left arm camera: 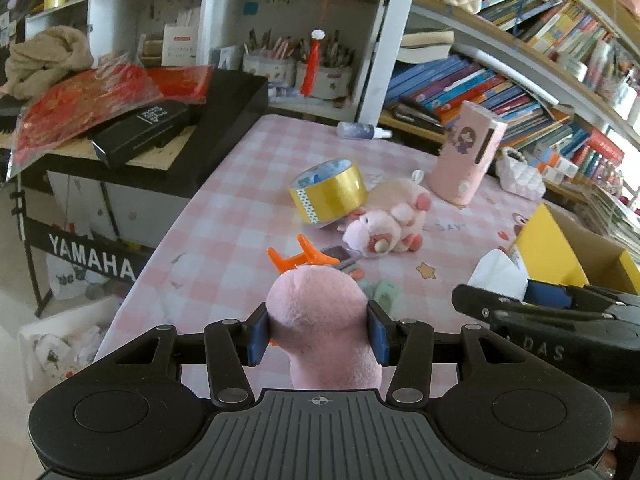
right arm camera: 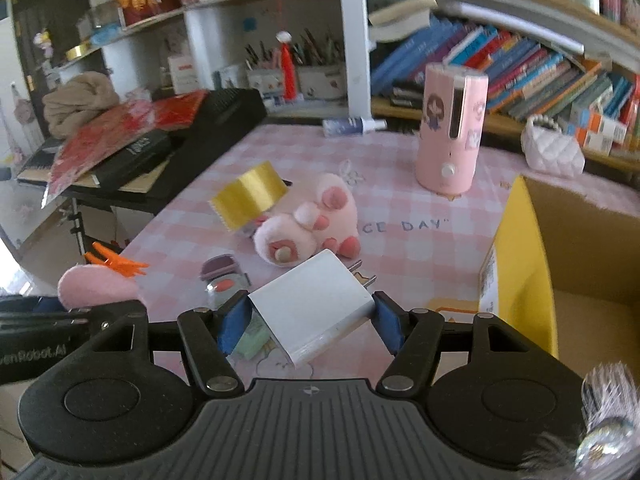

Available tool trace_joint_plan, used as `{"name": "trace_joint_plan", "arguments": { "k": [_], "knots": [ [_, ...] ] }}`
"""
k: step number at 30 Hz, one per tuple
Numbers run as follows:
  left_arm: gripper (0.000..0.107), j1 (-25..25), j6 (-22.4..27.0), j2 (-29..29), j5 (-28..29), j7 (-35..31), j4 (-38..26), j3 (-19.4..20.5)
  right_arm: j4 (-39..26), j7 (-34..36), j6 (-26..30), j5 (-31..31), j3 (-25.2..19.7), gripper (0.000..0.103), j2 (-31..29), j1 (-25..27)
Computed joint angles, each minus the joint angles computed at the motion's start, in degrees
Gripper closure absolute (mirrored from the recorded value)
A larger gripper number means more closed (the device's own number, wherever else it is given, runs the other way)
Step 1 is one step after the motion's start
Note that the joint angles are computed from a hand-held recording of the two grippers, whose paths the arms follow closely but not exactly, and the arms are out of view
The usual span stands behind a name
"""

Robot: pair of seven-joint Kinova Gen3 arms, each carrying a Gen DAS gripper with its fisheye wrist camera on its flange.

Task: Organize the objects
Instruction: 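Close the left tool on the pink pig while the right tool grasps the white charger, then carry the pig and the charger in both tools toward the yellow box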

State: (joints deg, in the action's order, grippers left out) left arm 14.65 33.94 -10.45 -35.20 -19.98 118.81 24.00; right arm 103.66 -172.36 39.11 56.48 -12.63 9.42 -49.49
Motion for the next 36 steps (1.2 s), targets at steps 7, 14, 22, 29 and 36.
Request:
{"name": "trace_joint_plan", "arguments": {
  "k": [7, 14, 22, 29, 36],
  "knots": [
    [0.06, 0.4, -0.7, -4.8, 4.8, -4.8, 2.5, 0.1, 1.7, -4.4, 6.1, -0.3, -2.8, 0.04, -2.2, -2.7],
    [0.06, 0.3, -1.1, -9.8, 11.6, -12.0, 4.9, 1.2, 3.4, -11.9, 13.3, 1.5, -6.7, 0.04, -3.8, -6.3],
    [0.06, 1.5, -0.9, -13.7, 20.1, -21.3, 6.2, 1.9, 4.8, -20.6, 22.7, 0.5, -10.7, 0.04, -5.0, -10.7],
    [0.06, 1.8, -1.5, -15.5, 26.0, -27.8, 6.5, 4.3, 6.4, -28.8, 31.5, -1.2, -14.0, 0.04, -6.2, -14.6],
    [0.06, 3.3, -2.9, -14.7, 29.8, -33.0, 5.8, 6.6, 7.6, -37.1, 40.7, -4.6, -17.3, 0.04, -7.3, -18.2]
  ]
}}
